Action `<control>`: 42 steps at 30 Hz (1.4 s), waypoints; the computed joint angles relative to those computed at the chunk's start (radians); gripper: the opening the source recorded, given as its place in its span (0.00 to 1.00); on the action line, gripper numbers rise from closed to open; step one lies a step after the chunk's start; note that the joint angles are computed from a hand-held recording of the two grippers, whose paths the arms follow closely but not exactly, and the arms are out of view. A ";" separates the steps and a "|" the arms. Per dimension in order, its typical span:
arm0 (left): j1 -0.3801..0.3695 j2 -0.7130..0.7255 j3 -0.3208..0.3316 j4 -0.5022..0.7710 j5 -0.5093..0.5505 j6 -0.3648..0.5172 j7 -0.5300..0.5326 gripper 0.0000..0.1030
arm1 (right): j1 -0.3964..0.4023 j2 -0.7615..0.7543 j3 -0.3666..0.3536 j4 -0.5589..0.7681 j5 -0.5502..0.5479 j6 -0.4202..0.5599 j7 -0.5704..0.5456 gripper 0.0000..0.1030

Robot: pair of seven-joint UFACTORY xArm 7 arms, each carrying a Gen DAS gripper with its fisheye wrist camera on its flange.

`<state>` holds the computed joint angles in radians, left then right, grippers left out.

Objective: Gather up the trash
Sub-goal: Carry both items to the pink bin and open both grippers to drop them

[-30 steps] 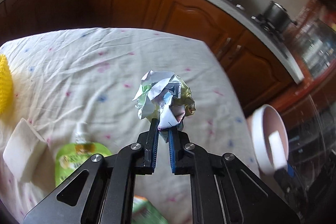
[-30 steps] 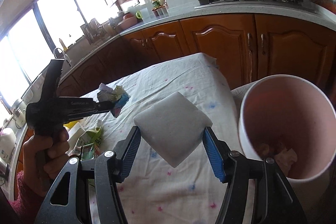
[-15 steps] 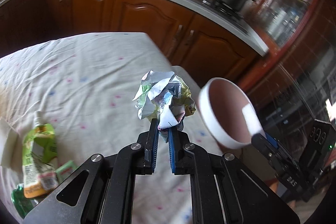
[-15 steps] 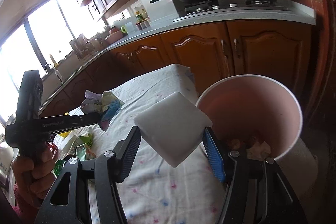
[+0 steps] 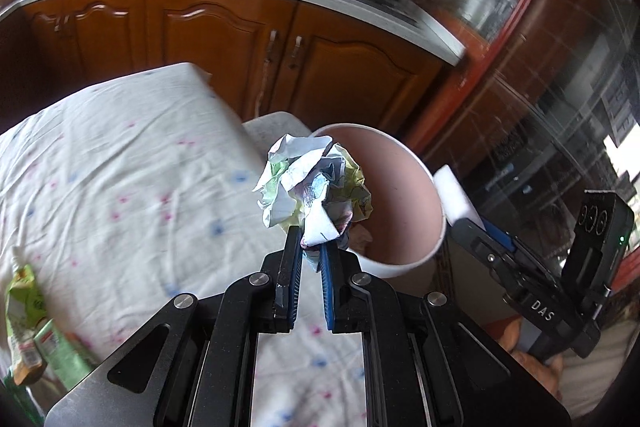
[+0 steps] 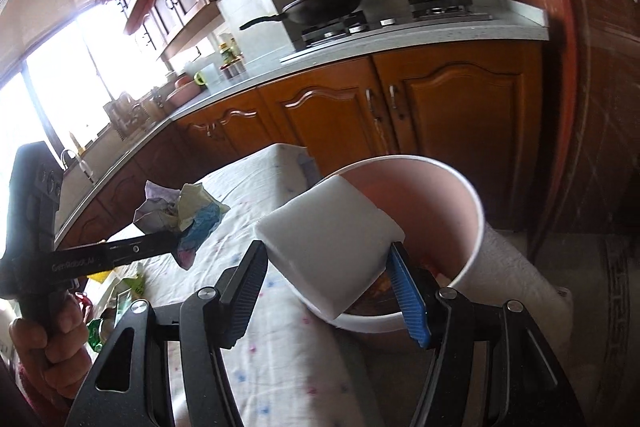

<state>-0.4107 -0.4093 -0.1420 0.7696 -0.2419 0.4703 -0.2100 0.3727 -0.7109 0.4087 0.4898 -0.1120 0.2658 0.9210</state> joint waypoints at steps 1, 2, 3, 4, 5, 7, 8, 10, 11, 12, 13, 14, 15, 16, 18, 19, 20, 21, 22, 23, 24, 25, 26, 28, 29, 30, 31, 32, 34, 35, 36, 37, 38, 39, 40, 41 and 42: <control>-0.005 0.022 -0.002 0.019 -0.001 0.003 0.003 0.08 | -0.001 -0.002 -0.004 -0.003 0.000 0.001 -0.001 0.61; -0.012 0.040 -0.003 0.035 -0.006 0.006 0.009 0.08 | 0.001 -0.007 -0.009 -0.008 0.001 0.004 -0.003 0.61; -0.014 0.060 -0.008 0.054 -0.006 0.009 0.008 0.08 | 0.002 -0.007 -0.018 -0.010 0.002 0.004 -0.009 0.61; -0.014 0.082 -0.012 0.073 -0.002 0.013 0.009 0.08 | 0.003 -0.009 -0.028 -0.014 0.003 0.005 -0.016 0.61; -0.014 0.101 -0.015 0.091 -0.001 0.019 0.012 0.08 | 0.004 -0.007 -0.035 -0.015 0.004 0.005 -0.024 0.61; -0.013 0.140 -0.022 0.127 0.003 0.030 0.014 0.08 | 0.003 -0.003 -0.051 -0.018 0.007 0.004 -0.041 0.61; -0.013 0.155 -0.024 0.142 0.004 0.036 0.016 0.08 | 0.002 0.001 -0.059 -0.018 0.009 0.003 -0.050 0.61; -0.008 0.190 -0.035 0.175 0.016 0.049 0.006 0.08 | 0.001 0.009 -0.072 -0.018 0.014 0.002 -0.067 0.61; -0.007 0.207 -0.042 0.189 0.024 0.052 -0.002 0.08 | 0.001 0.015 -0.080 -0.018 0.018 0.002 -0.077 0.61; -0.006 0.227 -0.046 0.207 0.032 0.059 -0.005 0.08 | 0.002 0.022 -0.088 -0.016 0.022 0.001 -0.087 0.62; -0.006 0.240 -0.049 0.217 0.034 0.062 -0.009 0.08 | 0.003 0.029 -0.095 -0.016 0.027 -0.003 -0.096 0.62; -0.006 0.255 -0.050 0.228 0.033 0.067 -0.008 0.08 | 0.007 0.036 -0.104 -0.015 0.032 -0.005 -0.108 0.62; -0.006 0.269 -0.051 0.239 0.035 0.073 -0.010 0.08 | 0.008 0.039 -0.108 -0.015 0.036 -0.003 -0.117 0.62; -0.006 0.283 -0.054 0.251 0.039 0.081 -0.013 0.08 | 0.009 0.047 -0.113 -0.012 0.040 -0.003 -0.127 0.62; -0.006 0.311 -0.056 0.272 0.039 0.097 -0.016 0.08 | 0.012 0.064 -0.124 -0.007 0.050 0.000 -0.146 0.62; -0.006 0.316 -0.058 0.276 0.041 0.101 -0.019 0.08 | 0.011 0.071 -0.124 -0.005 0.054 0.002 -0.149 0.62; -0.006 0.327 -0.062 0.286 0.051 0.108 -0.028 0.08 | 0.011 0.076 -0.127 -0.003 0.059 0.005 -0.155 0.62; -0.006 0.337 -0.064 0.295 0.063 0.115 -0.036 0.08 | 0.015 0.082 -0.134 -0.005 0.065 0.001 -0.164 0.62; -0.005 0.337 -0.063 0.292 0.063 0.119 -0.034 0.09 | 0.016 0.085 -0.137 -0.006 0.071 -0.001 -0.168 0.63; -0.005 0.344 -0.064 0.298 0.071 0.126 -0.040 0.11 | 0.017 0.087 -0.139 -0.007 0.076 -0.001 -0.172 0.64; -0.004 0.346 -0.063 0.299 0.073 0.132 -0.039 0.13 | 0.020 0.088 -0.146 -0.010 0.082 -0.005 -0.179 0.66; -0.004 0.351 -0.064 0.304 0.077 0.135 -0.043 0.20 | 0.028 0.091 -0.157 -0.013 0.092 -0.009 -0.188 0.67; -0.004 0.353 -0.065 0.306 0.087 0.135 -0.052 0.29 | 0.037 0.095 -0.169 -0.015 0.103 -0.014 -0.197 0.69; -0.003 0.348 -0.065 0.296 0.093 0.123 -0.058 0.44 | 0.043 0.100 -0.179 -0.018 0.121 -0.020 -0.208 0.69; -0.003 0.344 -0.065 0.291 0.092 0.116 -0.057 0.45 | 0.041 0.098 -0.180 -0.020 0.126 -0.021 -0.211 0.69; -0.003 0.346 -0.066 0.294 0.097 0.114 -0.061 0.45 | 0.044 0.095 -0.185 -0.025 0.134 -0.026 -0.215 0.70; -0.003 0.343 -0.066 0.291 0.101 0.113 -0.065 0.45 | 0.047 0.093 -0.189 -0.030 0.141 -0.033 -0.218 0.71; -0.003 0.339 -0.065 0.287 0.098 0.111 -0.064 0.45 | 0.047 0.089 -0.189 -0.034 0.147 -0.038 -0.218 0.72; -0.003 0.322 -0.061 0.268 0.077 0.100 -0.053 0.45 | 0.041 0.081 -0.184 -0.041 0.152 -0.042 -0.215 0.72; -0.003 0.314 -0.059 0.259 0.069 0.096 -0.050 0.45 | 0.039 0.075 -0.181 -0.045 0.155 -0.044 -0.212 0.72; -0.002 0.306 -0.057 0.251 0.063 0.092 -0.048 0.45 | 0.038 0.073 -0.180 -0.047 0.157 -0.046 -0.210 0.72; -0.002 0.295 -0.055 0.239 0.054 0.086 -0.045 0.45 | 0.039 0.068 -0.180 -0.051 0.160 -0.048 -0.209 0.72; -0.001 0.285 -0.053 0.228 0.047 0.081 -0.042 0.45 | 0.037 0.063 -0.179 -0.054 0.161 -0.050 -0.207 0.72; -0.002 0.269 -0.050 0.212 0.034 0.073 -0.039 0.45 | 0.035 0.055 -0.173 -0.057 0.162 -0.049 -0.201 0.72; -0.002 0.254 -0.047 0.196 0.022 0.065 -0.037 0.45 | 0.035 0.053 -0.173 -0.058 0.162 -0.049 -0.200 0.72; -0.002 0.241 -0.044 0.182 0.012 0.058 -0.034 0.45 | 0.037 0.052 -0.174 -0.059 0.163 -0.051 -0.200 0.72; 0.000 0.217 -0.041 0.158 0.002 0.046 -0.036 0.45 | 0.033 0.045 -0.165 -0.062 0.163 -0.052 -0.191 0.72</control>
<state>-0.4111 -0.1920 -0.1828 0.9273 -0.2397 0.5159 -0.2464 0.4054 -0.6659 0.2437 0.4277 0.0508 0.2138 0.7302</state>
